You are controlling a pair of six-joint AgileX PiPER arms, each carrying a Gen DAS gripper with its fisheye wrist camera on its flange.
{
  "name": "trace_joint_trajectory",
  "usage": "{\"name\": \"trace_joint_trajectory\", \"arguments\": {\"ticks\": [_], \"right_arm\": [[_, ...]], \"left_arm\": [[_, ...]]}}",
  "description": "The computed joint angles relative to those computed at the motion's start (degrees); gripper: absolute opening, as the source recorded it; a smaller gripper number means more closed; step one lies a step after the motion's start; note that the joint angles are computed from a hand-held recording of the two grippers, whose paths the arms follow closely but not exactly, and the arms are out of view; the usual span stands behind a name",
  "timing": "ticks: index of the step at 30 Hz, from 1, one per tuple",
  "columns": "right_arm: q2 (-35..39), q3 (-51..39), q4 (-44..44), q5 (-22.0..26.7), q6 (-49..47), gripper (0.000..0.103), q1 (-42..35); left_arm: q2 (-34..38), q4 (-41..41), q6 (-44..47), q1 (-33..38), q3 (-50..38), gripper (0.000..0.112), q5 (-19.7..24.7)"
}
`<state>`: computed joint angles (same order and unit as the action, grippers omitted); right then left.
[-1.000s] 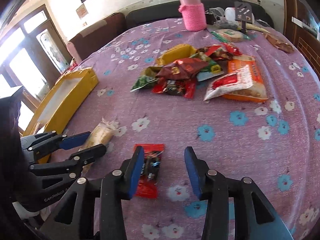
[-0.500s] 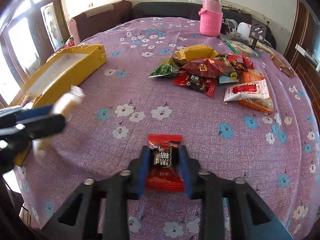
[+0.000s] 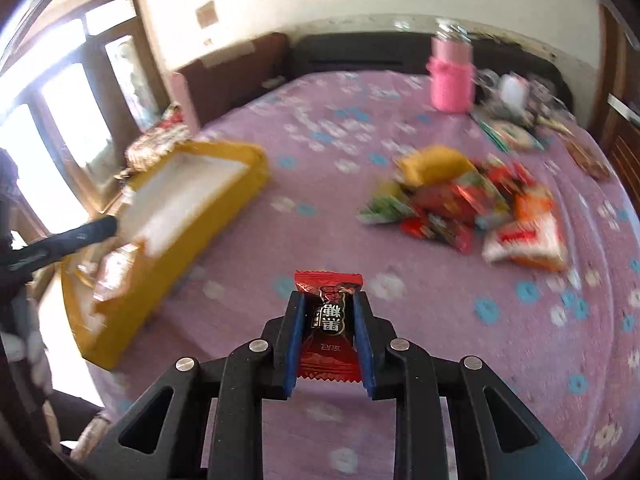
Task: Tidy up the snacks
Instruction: 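Carry the wafer bar and red candy into the tray and release both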
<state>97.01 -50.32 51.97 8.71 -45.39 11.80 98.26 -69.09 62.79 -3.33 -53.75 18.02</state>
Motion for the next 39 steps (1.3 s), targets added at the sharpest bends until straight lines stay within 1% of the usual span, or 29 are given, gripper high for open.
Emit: {"name": "trace_joint_trajectory", "arguments": {"ticks": [3,6,9,11,13,14,16,18,19,20,21,22,23,24,25,26,27,28,30,32,34,37,39], "right_arm": [[2.0,-6.5,-5.8,5.0,7.1,0.024,2.4],[5.4,-14.7,-6.4,9.9,9.8,0.024,5.6],[11.2,-24.9,-12.8,13.5,17.4,0.024,9.9],[16.3,-32.8,-18.9,16.5,23.9,0.024,12.7],[22.4,-41.9,-23.3,20.7,29.4,0.024,14.6],[25.1,-45.9,-25.1,22.5,31.7,0.024,15.3],[31.2,-55.0,-30.5,26.5,37.7,0.024,16.7],[37.3,-64.0,-33.2,31.3,41.7,0.024,17.3],[39.2,-66.9,-33.7,33.0,42.8,0.024,17.3],[41.4,-69.9,-34.5,34.4,44.0,0.024,17.5],[43.8,-73.4,-34.9,36.1,45.1,0.027,17.6],[44.7,-74.7,-34.3,36.4,45.1,0.027,17.7],[45.0,-74.7,-33.1,36.1,44.6,0.027,17.8],[44.8,-74.3,-32.0,35.5,44.2,0.029,17.8],[43.8,-72.3,-30.6,34.1,43.2,0.032,17.7],[42.1,-69.2,-28.7,32.2,41.4,0.039,17.3],[39.6,-65.1,-27.1,29.8,39.6,0.041,16.9],[37.2,-61.2,-25.8,27.6,38.0,0.041,16.4],[32.6,-54.1,-23.2,24.3,34.7,0.042,14.6],[27.5,-46.6,-22.2,20.7,32.6,0.042,11.4],[23.9,-41.5,-24.1,18.3,33.6,0.042,7.7],[21.6,-38.4,-32.8,16.9,42.5,0.042,0.6],[22.0,-39.4,-37.8,17.2,48.0,0.045,-3.7]], "left_arm": [[2.0,3.3,-3.2,4.5,-3.4,0.031,2.6],[5.2,9.6,-8.8,7.2,-8.0,0.031,3.2],[9.6,15.7,-14.8,8.7,-13.1,0.032,4.1],[13.4,19.9,-19.6,9.7,-17.5,0.032,6.2],[16.1,23.0,-23.4,10.0,-20.6,0.032,7.5],[18.0,24.6,-25.6,10.4,-23.1,0.032,9.4],[19.9,24.4,-26.6,11.6,-25.8,0.032,13.0],[20.3,24.4,-26.9,11.8,-26.4,0.032,13.4],[20.3,24.2,-27.0,11.9,-26.5,0.035,13.4],[20.6,22.9,-26.1,12.4,-26.8,0.036,14.3],[20.7,21.5,-25.0,12.9,-26.9,0.037,14.9],[20.7,19.9,-23.6,13.3,-26.6,0.037,15.4],[20.5,18.2,-22.1,13.8,-26.3,0.039,15.8],[20.4,17.3,-21.3,14.4,-26.2,0.042,16.4],[20.2,16.0,-20.3,14.8,-25.8,0.044,16.8],[19.8,15.0,-19.6,15.2,-25.3,0.044,17.2],[18.9,13.6,-18.6,15.7,-24.2,0.044,17.3],[17.8,11.5,-17.0,16.2,-22.8,0.044,17.6],[14.0,4.5,-10.2,17.3,-18.0,0.044,19.2],[9.9,-2.0,-3.7,17.8,-12.9,0.049,21.1],[6.3,-7.9,1.8,18.0,-7.9,0.057,23.3],[3.0,-12.8,6.5,16.7,-3.2,0.060,25.5],[2.0,-14.3,7.9,15.4,-1.6,0.061,25.3]]}}
